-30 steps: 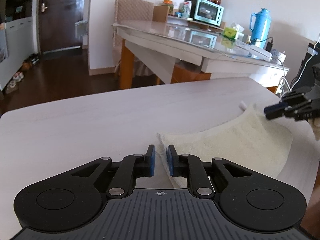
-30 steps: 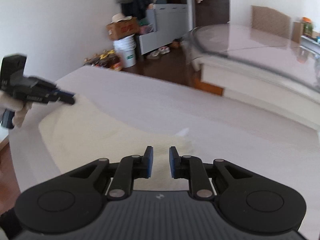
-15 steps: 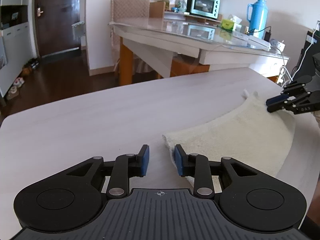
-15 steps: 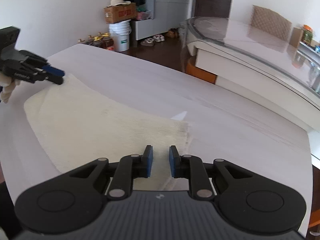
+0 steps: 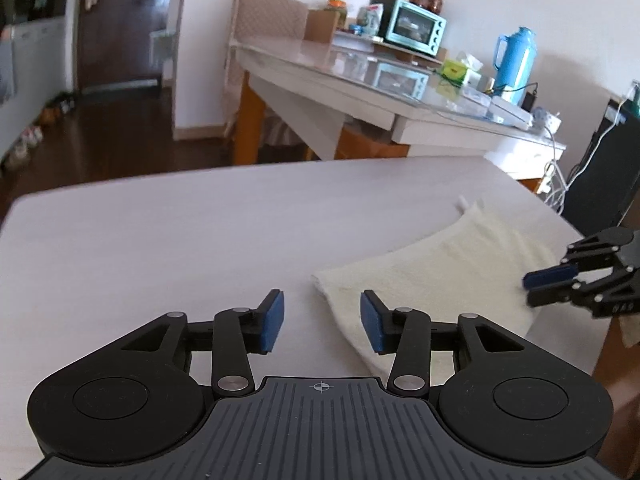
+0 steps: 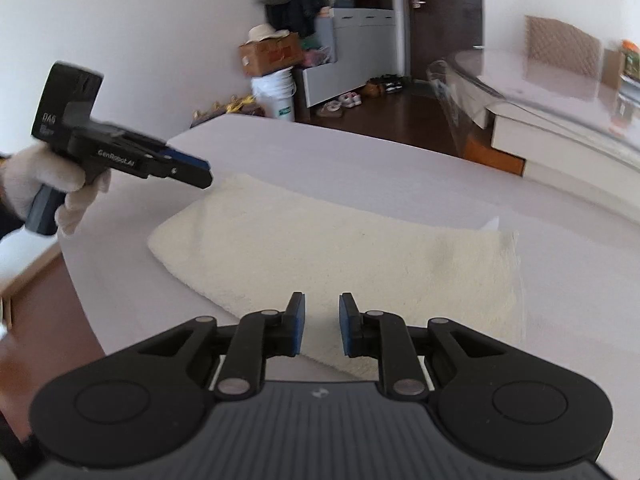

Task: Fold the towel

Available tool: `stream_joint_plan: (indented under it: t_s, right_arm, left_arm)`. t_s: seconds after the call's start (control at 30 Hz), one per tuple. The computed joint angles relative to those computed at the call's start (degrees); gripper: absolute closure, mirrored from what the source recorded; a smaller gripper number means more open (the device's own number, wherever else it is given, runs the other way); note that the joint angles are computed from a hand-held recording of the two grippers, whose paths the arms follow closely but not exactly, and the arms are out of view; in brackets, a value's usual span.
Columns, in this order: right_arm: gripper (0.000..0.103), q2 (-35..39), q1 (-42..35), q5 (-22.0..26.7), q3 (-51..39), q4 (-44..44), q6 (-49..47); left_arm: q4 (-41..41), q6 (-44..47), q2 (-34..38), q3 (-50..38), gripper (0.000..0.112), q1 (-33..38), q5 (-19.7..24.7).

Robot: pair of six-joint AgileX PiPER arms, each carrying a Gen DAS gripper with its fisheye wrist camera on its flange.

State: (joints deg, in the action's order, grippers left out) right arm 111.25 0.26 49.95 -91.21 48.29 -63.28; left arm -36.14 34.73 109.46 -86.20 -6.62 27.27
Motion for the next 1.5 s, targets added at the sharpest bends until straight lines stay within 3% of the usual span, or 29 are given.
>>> stream_joint_plan:
  t_s: [0.27,0.43,0.57,0.63,0.73,0.8,0.93,1.07,1.2,1.33,1.5]
  right_arm:
    - [0.086,1.1,-1.0,-2.8,-1.5,-5.5,3.3]
    - [0.086,2.7,-4.3,0.4,-4.8,-7.3,2.2]
    - [0.078,2.6,-5.3,-0.6,-5.5,-10.8,1.8]
    - [0.078,0.7,-4.8,-3.9,-3.3,-13.6,2.7]
    - [0.078,-5.4,-3.1,-8.4,4.9,-10.3,-3.7]
    - [0.079,-7.9,-2.2,-8.4,8.4,-6.3,-8.5]
    - [0.079,-14.1,2.9,-9.7,17.2,-0.4,-21.1]
    - [0.079,-18.0,10.8,-16.0,23.1,-2.4,-25.9]
    - [0.079,-18.2,16.6,-22.8,25.1,-9.0,-23.8]
    - [0.079,-16.5,21.1,-28.2,25.0,-19.9,-16.6]
    - [0.08,-14.8,26.0,-36.0,26.4,-37.5,-4.0]
  left_arm:
    - [-1.3,5.7,-1.2,2.8,0.066,-3.0,-1.6]
    - [-3.7,10.0,-1.4,3.3,0.066,-4.3,-1.1]
    - [-2.6,10.7,-1.2,2.3,0.066,-4.7,0.2]
    - [-2.5,11.3,-1.2,1.8,0.066,-4.6,0.9]
    - [-1.6,12.3,-0.8,0.5,0.065,-4.7,2.4]
    - [-0.2,12.4,-0.4,-0.5,0.063,-4.8,3.7]
    - [1.8,12.4,0.2,-2.0,0.048,-5.1,5.8]
    - [-0.1,14.9,-0.8,-0.6,0.031,-4.7,5.0]
    - [-2.0,17.8,-2.2,1.1,0.02,-3.9,3.9]
    - [-2.4,20.2,-3.0,2.0,0.019,-3.1,3.8]
    - [-7.1,30.1,-3.6,3.2,0.018,-1.6,4.5]
